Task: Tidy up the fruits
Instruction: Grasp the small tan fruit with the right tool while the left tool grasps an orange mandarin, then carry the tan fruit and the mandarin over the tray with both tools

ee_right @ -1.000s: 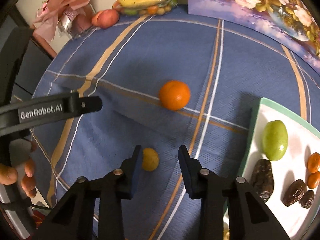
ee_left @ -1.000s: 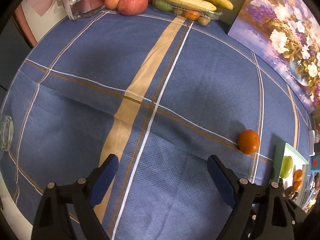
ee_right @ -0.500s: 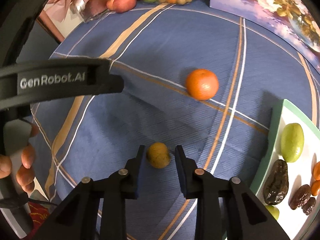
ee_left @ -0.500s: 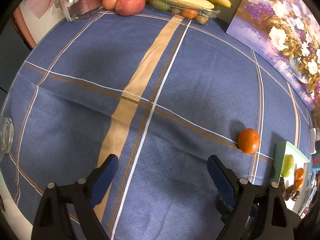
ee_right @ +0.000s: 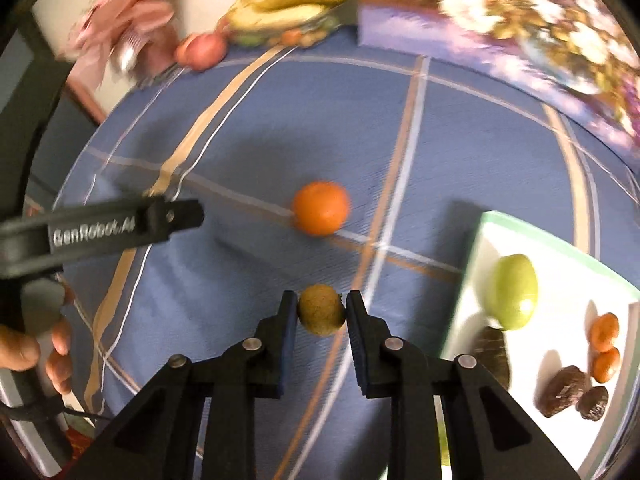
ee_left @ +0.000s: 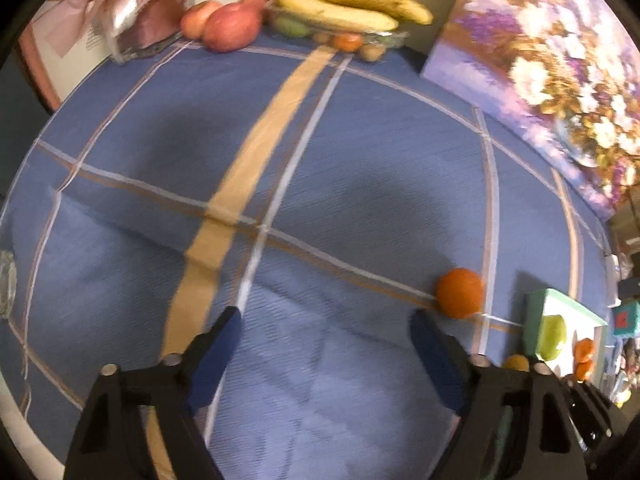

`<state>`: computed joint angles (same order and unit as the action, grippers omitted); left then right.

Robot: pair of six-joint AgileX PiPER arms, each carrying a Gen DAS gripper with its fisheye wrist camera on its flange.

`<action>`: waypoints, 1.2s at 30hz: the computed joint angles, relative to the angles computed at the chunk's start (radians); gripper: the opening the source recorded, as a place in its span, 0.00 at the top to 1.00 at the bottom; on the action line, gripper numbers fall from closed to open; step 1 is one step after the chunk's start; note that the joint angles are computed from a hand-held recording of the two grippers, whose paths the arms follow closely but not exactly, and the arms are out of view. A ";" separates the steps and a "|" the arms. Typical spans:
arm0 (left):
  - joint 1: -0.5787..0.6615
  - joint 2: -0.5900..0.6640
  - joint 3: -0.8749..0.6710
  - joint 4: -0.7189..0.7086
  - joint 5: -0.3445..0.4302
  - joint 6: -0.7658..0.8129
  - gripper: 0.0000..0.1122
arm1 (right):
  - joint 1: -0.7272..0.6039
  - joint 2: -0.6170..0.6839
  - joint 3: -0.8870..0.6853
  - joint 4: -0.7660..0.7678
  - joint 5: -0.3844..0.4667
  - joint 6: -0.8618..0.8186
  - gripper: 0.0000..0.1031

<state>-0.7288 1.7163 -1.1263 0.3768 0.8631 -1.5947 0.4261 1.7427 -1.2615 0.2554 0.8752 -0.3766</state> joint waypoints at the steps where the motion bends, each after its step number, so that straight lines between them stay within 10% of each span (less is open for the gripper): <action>1: -0.002 0.009 -0.015 0.006 -0.005 0.005 0.27 | -0.016 -0.003 -0.006 -0.007 -0.005 0.000 0.75; 36: 0.001 0.283 -0.348 -0.018 -0.059 0.205 0.68 | -0.224 -0.019 -0.098 0.052 0.037 -0.057 0.75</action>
<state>-0.7274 1.9989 -1.4748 0.3588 0.8041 -1.3894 0.2022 1.7238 -1.3591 0.3073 0.9126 -0.4336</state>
